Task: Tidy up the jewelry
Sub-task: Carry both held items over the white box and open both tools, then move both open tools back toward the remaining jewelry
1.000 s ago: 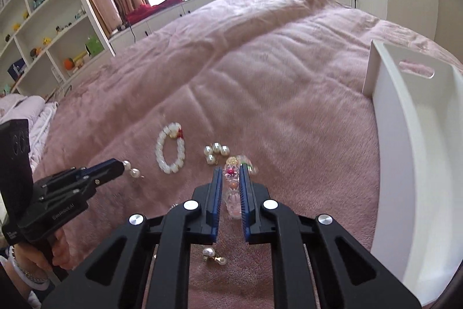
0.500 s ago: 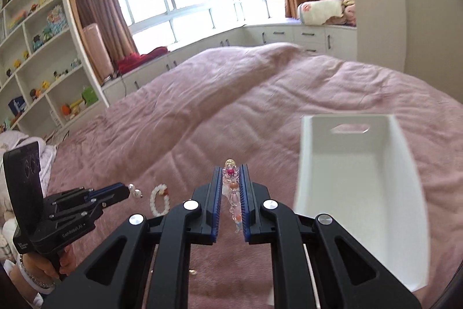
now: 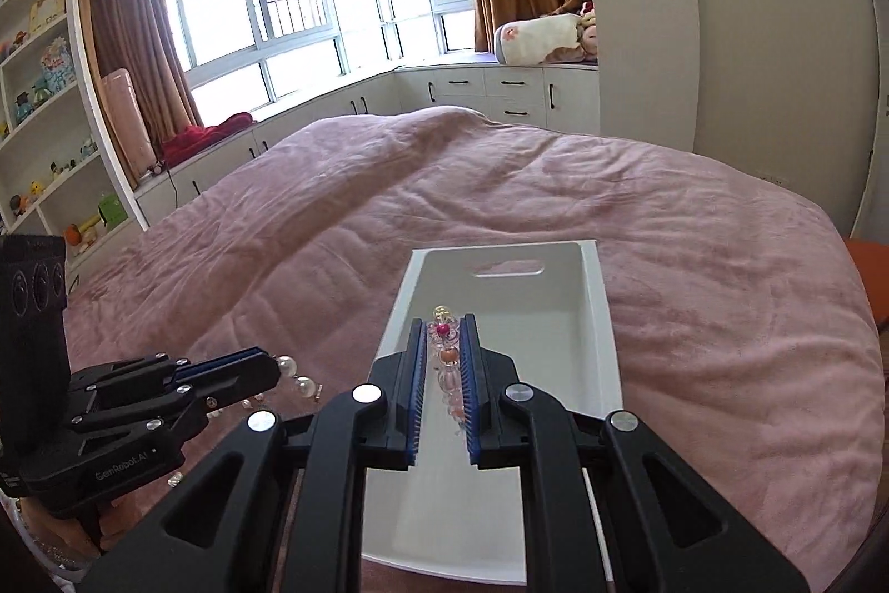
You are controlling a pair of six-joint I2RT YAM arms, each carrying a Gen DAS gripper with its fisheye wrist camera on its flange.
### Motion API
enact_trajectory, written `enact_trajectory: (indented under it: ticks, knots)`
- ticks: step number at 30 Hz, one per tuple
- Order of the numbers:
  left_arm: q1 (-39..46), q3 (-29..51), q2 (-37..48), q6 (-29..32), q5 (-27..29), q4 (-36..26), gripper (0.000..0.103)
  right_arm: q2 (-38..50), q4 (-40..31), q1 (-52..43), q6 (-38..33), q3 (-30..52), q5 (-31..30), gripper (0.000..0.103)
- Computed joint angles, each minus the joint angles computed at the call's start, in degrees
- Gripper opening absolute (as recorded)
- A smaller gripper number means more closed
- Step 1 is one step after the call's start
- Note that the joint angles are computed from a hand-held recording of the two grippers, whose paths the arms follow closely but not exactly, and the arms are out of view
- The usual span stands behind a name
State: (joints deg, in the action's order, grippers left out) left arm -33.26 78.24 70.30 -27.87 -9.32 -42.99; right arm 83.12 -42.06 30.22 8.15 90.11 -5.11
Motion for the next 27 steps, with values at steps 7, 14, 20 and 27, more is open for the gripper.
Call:
enact_trajectory:
  ticks: [7, 14, 20, 27]
  knots:
    - [-3.85, 2.88, 10.08, -2.65, 1.28, 4.74, 0.016, 0.71, 0.24, -4.20, -4.26, -4.26, -0.55, 0.012]
    - [-3.58, 1.09, 14.04, -3.88, 1.46, 6.92, 0.016, 1.70, 1.59, -6.43, -4.78, -7.57, -2.03, 0.012]
    - [-5.31, 4.62, 17.96, -2.17, -1.97, 1.10, 0.042, 3.09, -0.76, -4.48, -4.29, -6.78, -0.11, 0.027]
    - [-4.61, 4.69, 10.87, -2.16, -5.32, -2.25, 0.068, 0.92, -4.03, -3.14, -4.01, -1.45, 4.68, 0.074]
